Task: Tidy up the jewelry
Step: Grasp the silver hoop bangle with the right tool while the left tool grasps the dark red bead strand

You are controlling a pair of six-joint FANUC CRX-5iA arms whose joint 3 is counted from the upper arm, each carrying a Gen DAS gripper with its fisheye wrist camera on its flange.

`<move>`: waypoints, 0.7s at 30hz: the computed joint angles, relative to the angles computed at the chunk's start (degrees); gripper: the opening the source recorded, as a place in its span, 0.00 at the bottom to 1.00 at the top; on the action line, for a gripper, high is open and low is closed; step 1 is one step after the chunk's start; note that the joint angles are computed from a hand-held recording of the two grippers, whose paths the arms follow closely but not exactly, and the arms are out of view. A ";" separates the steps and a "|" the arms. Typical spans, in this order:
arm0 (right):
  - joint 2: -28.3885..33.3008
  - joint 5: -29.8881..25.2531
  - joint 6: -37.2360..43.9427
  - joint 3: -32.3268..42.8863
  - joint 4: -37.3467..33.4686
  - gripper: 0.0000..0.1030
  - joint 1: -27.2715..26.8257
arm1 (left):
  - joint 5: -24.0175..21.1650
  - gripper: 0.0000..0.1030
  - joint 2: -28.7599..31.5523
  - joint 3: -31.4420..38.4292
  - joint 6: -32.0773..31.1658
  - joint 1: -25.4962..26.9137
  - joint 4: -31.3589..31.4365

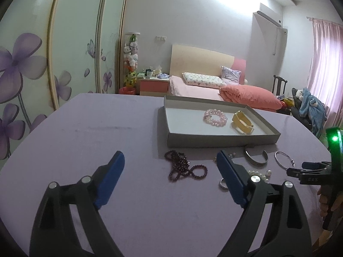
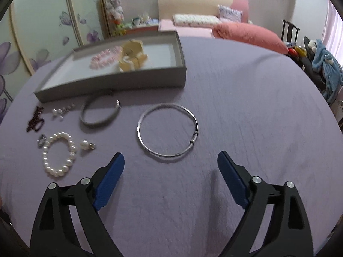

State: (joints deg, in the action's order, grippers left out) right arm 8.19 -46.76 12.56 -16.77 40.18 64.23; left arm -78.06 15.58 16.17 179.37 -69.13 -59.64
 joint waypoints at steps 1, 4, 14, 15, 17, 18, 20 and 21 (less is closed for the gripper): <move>1.11 -1.00 1.57 1.48 -1.53 0.88 -0.24 | 0.11 0.83 -0.05 -0.11 0.00 0.14 0.21; 2.31 -1.30 2.13 2.88 -2.00 0.91 -1.22 | 0.78 0.83 -0.15 -0.42 -0.05 0.51 0.87; 2.51 2.13 2.21 1.71 0.78 0.77 -2.41 | 2.96 0.84 0.10 -0.34 -2.60 2.16 3.53; 2.08 2.92 2.43 1.21 1.12 0.68 -2.44 | 3.19 0.84 0.24 -0.22 -3.01 2.39 3.93; 1.87 2.47 2.35 0.89 1.62 0.67 -2.09 | 3.70 0.84 0.45 -0.05 -3.90 3.03 5.00; 1.63 2.76 2.26 0.60 1.61 0.67 -2.10 | 4.03 0.84 0.54 0.04 -4.45 3.48 5.73; 1.12 3.16 1.84 -0.04 1.64 0.67 -1.95 | 4.59 0.83 0.92 0.48 -5.93 4.40 7.40; 0.99 3.18 1.74 -0.22 1.74 0.67 -1.85 | 4.70 0.83 1.10 0.72 -6.70 4.79 8.06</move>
